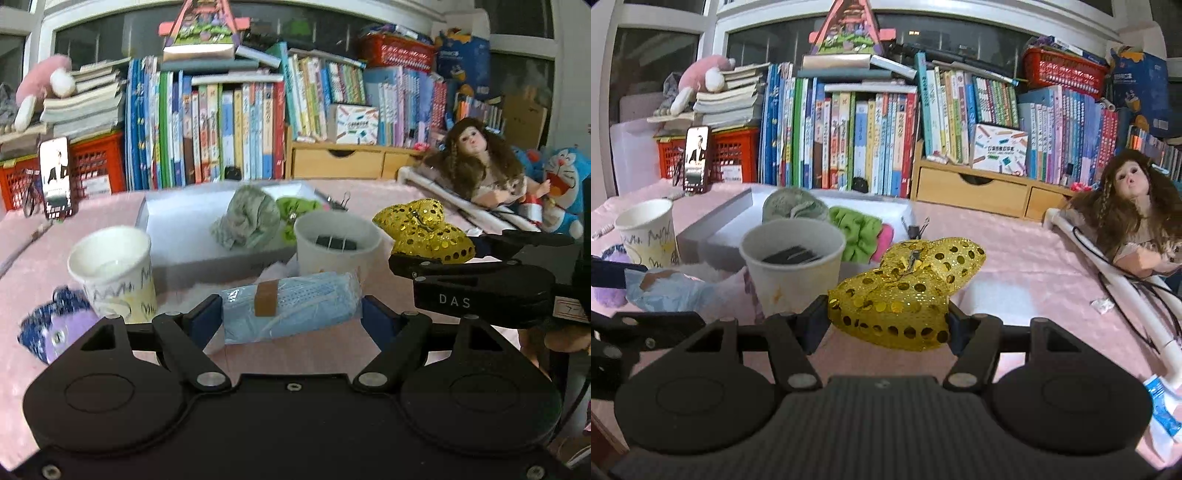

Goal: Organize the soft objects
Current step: 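Grasp the light-blue mask packet with the left gripper while the right gripper grasps the gold sequin bow, then carry the mask packet with the left gripper while the right gripper carries the gold bow into the box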

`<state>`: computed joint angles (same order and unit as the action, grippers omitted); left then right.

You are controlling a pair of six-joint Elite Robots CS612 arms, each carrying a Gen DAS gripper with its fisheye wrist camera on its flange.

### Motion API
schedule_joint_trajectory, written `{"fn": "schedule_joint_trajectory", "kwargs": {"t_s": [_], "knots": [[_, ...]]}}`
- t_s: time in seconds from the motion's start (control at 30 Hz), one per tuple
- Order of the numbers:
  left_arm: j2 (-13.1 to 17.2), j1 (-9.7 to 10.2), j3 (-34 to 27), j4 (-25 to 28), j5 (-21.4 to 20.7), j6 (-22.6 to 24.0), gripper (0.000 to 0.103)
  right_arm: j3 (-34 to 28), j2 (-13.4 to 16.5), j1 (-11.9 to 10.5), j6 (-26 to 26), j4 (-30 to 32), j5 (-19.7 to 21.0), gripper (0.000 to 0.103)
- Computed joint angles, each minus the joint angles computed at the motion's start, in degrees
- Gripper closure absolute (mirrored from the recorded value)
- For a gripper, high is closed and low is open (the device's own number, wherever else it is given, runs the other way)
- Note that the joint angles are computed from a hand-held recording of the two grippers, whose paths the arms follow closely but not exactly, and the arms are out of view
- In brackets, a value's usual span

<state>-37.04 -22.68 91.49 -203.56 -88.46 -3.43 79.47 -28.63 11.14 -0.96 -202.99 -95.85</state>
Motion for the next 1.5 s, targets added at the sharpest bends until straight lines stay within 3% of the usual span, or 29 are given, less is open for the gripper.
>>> {"fn": "schedule_joint_trajectory", "kwargs": {"t_s": [0.37,0.57,0.87,1.03,1.3,1.5], "knots": [[-1.5,1.12,-1.7,-2.0,1.3,2.4,0.024,-0.2,-1.0,-1.0,0.5,-1.3,1.9,0.037],[-1.7,2.21,-5.4,2.1,0.5,1.9,0.024,-2.1,-1.0,-1.5,1.0,-0.4,4.4,0.037],[0.2,3.91,-14.1,12.9,0.0,0.7,0.024,-8.2,-0.4,-2.5,1.8,6.5,10.5,0.037],[2.8,4.93,-21.8,23.1,-1.7,-1.6,0.024,-13.3,0.7,-3.0,1.7,14.0,14.7,0.037],[8.4,5.35,-33.4,36.8,0.0,-5.0,0.024,-24.4,5.3,-3.7,4.6,27.1,17.5,0.037],[12.1,5.22,-40.0,43.8,2.3,-7.4,0.024,-31.3,8.8,-3.9,5.0,33.8,17.8,0.037]]}}
